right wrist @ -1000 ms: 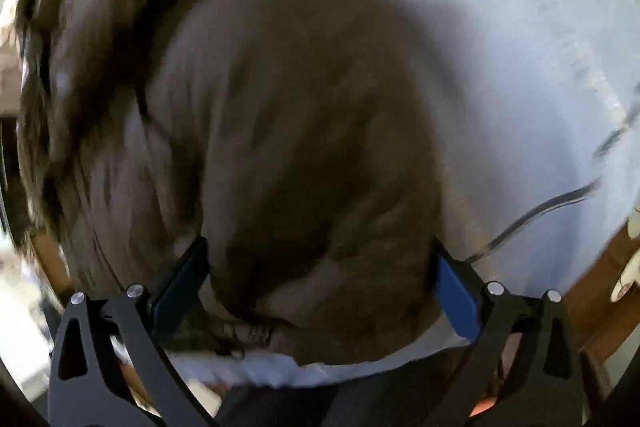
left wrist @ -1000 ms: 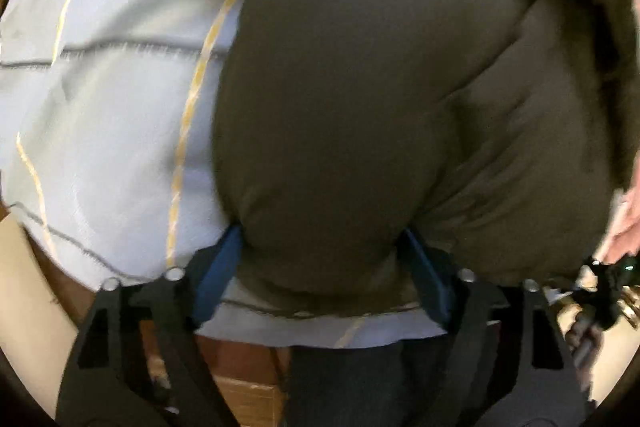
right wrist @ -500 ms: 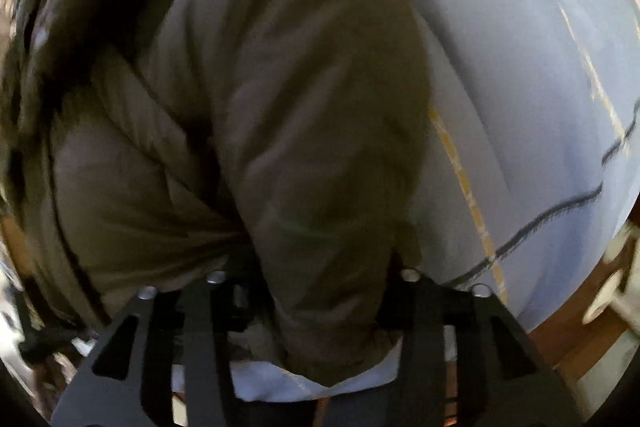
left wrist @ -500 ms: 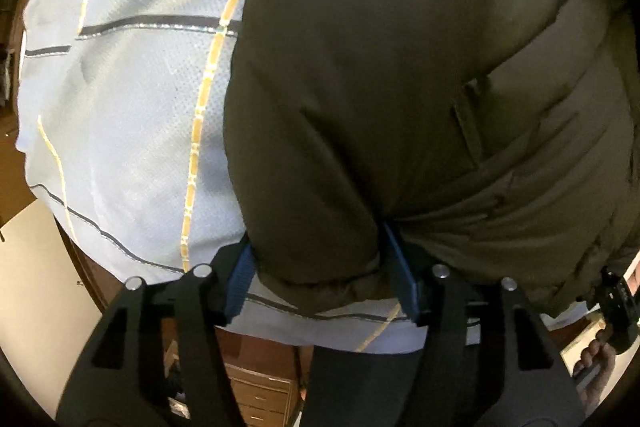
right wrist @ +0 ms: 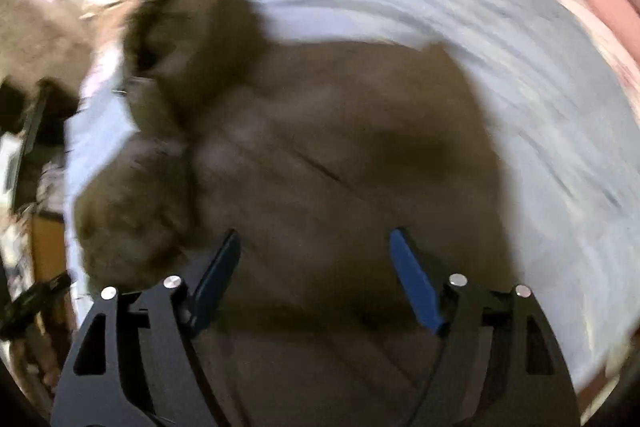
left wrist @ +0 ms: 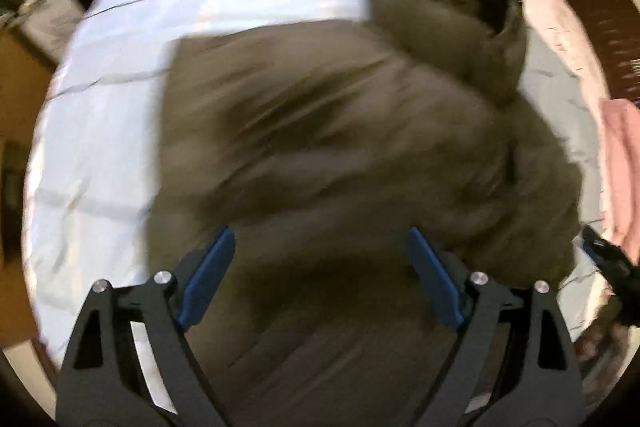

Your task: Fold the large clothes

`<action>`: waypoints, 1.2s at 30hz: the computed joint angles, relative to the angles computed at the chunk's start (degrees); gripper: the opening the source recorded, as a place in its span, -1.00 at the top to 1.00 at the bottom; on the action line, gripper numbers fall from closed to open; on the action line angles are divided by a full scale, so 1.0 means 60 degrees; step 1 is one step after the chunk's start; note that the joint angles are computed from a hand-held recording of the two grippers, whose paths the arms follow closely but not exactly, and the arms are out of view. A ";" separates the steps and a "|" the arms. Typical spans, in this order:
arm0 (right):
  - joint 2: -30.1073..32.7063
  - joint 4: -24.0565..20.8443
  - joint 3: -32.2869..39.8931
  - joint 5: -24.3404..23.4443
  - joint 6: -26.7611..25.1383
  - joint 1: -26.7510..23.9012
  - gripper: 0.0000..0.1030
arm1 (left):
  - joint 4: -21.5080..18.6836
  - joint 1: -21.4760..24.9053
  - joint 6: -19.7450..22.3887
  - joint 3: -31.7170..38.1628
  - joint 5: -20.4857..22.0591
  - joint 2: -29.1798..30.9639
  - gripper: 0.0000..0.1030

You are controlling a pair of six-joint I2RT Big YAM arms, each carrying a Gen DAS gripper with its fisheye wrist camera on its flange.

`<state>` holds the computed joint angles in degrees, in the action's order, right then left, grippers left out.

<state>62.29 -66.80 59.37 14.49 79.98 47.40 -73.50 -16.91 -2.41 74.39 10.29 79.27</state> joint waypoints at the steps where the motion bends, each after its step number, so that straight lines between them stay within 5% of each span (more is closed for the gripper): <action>1: 0.0449 0.0282 0.0162 -0.0265 -0.0637 -0.0444 -0.47 | 0.0084 -0.0257 -0.0310 0.0133 0.0261 0.0281 -0.73; 3: 0.1321 0.0732 0.0324 -0.1003 -0.1137 -0.0869 -0.47 | 0.0195 -0.0683 -0.0821 0.0476 0.0744 0.0970 -0.73; 6: 0.2296 0.0789 -0.0127 -0.2098 -0.1481 -0.1452 -0.48 | -0.0545 -0.1350 -0.1062 0.0782 -0.0618 0.2288 -0.72; 10: 0.2386 0.0586 -0.0049 -0.2448 -0.2041 -0.1719 -0.52 | -0.0245 -0.1333 -0.1276 0.0651 -0.0906 0.2705 -0.72; 14: 0.1872 0.1029 0.0641 -0.1229 -0.2773 -0.1918 -0.56 | 0.0383 -0.1291 -0.1129 0.0748 -0.0400 0.1893 -0.75; 19: 0.3116 0.1309 0.2607 0.0000 -0.4522 -0.3190 -0.68 | 0.0874 -0.1566 -0.0986 0.1129 -0.0051 0.1660 -0.84; 21: 0.4132 0.0932 0.4114 0.0823 -0.5260 -0.3797 -0.68 | 0.0670 -0.1732 -0.1099 0.1072 0.0085 0.1849 -0.84; 23: 0.5457 0.0292 0.5934 0.0832 -0.5877 -0.4519 -0.86 | 0.0532 -0.1813 -0.1314 0.0747 0.0225 0.1780 -0.84; 28: 0.9212 -0.3487 1.1351 0.0781 -0.7315 -0.5178 -0.94 | 0.0773 -0.1676 -0.1619 -0.0505 0.0517 0.1155 -0.84; 30: 0.9638 -0.3707 1.1725 0.0532 -0.7327 -0.5214 -0.93 | 0.0905 -0.1616 -0.1681 -0.1102 0.0537 0.0729 -0.84; 32: 0.9177 -0.3141 1.0835 0.0241 -0.7127 -0.5195 -0.41 | 0.0950 -0.1581 -0.1715 -0.1112 0.0525 0.0854 -0.84; 33: 0.8878 -0.2713 1.0320 -0.0106 -0.6899 -0.5230 0.79 | 0.0972 -0.1581 -0.1712 -0.1103 0.0519 0.0899 -0.84; 36: 0.7656 -0.1181 0.8821 -0.0419 -0.6572 -0.5157 0.84 | 0.0961 -0.1489 -0.1573 -0.1071 0.0449 0.0934 -0.84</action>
